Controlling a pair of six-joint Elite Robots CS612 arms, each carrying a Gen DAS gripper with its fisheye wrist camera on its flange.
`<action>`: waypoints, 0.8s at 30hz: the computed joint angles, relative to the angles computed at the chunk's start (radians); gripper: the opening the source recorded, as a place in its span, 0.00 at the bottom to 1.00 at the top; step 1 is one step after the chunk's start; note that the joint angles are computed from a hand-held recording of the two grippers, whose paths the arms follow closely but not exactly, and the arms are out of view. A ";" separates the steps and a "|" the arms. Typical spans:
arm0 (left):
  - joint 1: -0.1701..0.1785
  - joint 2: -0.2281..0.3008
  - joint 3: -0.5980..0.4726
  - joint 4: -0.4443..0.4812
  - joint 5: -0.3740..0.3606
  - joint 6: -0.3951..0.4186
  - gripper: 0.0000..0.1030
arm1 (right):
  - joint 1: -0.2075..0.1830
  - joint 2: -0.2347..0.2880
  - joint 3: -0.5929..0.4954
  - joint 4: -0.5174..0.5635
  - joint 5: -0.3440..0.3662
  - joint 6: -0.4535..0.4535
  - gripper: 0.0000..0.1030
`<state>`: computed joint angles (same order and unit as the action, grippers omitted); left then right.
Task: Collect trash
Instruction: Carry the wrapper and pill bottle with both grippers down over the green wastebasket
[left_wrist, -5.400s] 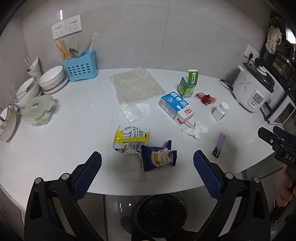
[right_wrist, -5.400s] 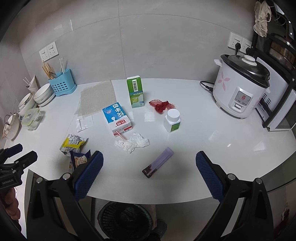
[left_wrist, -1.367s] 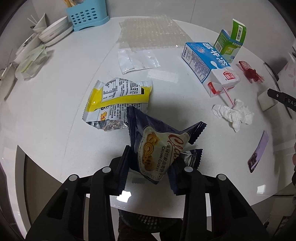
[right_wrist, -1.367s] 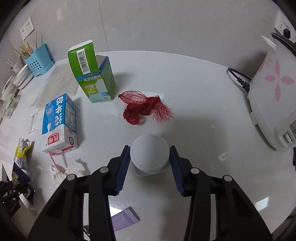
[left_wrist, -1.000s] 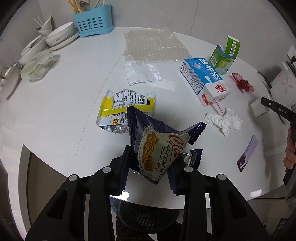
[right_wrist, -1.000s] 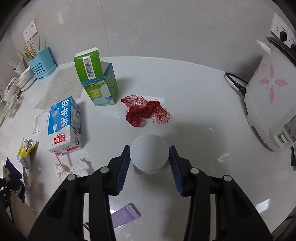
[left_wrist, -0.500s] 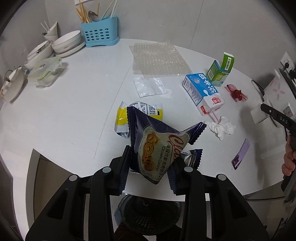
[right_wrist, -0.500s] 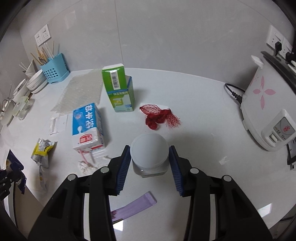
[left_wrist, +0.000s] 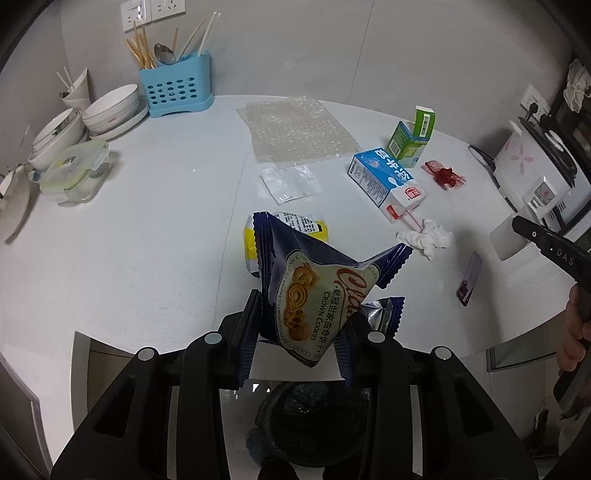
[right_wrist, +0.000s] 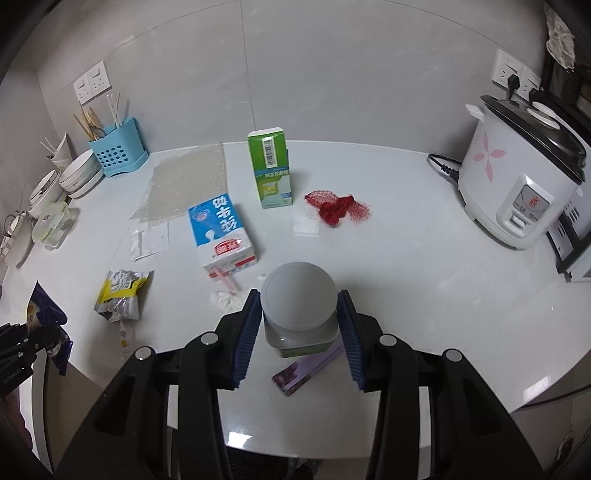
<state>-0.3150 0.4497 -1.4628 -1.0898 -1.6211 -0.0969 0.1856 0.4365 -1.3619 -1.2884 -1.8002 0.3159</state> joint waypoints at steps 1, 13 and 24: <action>0.002 0.003 -0.007 -0.001 -0.006 0.008 0.34 | 0.006 0.002 -0.006 0.004 -0.006 0.005 0.39; 0.030 0.045 -0.101 0.059 -0.074 0.101 0.34 | 0.082 0.037 -0.090 0.064 -0.045 0.091 0.39; 0.046 0.090 -0.176 0.118 -0.115 0.132 0.34 | 0.134 0.079 -0.147 0.122 -0.024 0.147 0.39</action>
<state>-0.2688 0.5401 -1.6383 -0.9721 -1.7360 0.0356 0.3196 0.5157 -1.5092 -1.1664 -1.8245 0.4634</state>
